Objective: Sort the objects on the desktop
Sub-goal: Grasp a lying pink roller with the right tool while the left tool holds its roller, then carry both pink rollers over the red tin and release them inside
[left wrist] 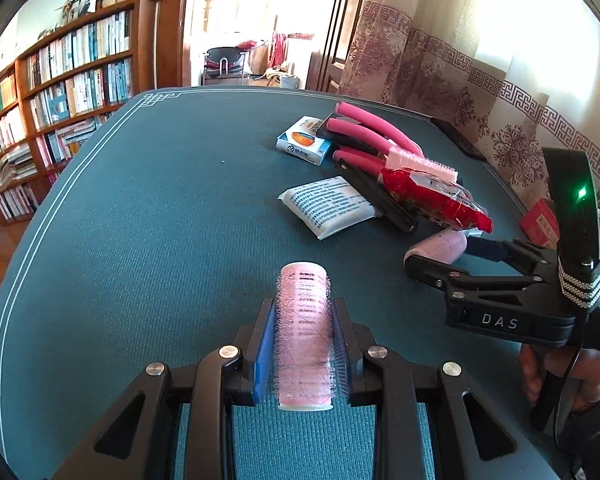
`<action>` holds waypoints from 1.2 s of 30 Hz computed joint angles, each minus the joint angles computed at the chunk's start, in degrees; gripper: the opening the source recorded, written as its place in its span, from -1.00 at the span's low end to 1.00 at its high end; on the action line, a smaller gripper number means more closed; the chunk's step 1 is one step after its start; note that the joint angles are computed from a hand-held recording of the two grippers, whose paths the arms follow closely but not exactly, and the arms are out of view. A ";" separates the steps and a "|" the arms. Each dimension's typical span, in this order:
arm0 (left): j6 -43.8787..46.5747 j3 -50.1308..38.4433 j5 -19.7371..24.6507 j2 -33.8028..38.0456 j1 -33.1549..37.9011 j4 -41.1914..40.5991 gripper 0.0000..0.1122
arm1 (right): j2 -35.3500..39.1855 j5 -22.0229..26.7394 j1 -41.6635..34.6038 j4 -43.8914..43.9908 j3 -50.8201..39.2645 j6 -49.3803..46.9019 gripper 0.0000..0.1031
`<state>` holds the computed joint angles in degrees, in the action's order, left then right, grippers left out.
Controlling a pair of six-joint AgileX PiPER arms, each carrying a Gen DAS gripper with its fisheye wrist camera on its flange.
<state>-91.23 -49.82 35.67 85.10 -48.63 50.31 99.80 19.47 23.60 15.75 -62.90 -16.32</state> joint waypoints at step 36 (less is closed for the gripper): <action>34.60 -48.54 7.24 27.16 -11.95 -16.75 -0.50 | -30.60 18.14 -61.02 42.35 19.27 -50.00 0.45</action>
<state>-56.63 -98.36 42.91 112.26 -60.58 33.57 69.20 37.61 -37.42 58.11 -43.63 -66.32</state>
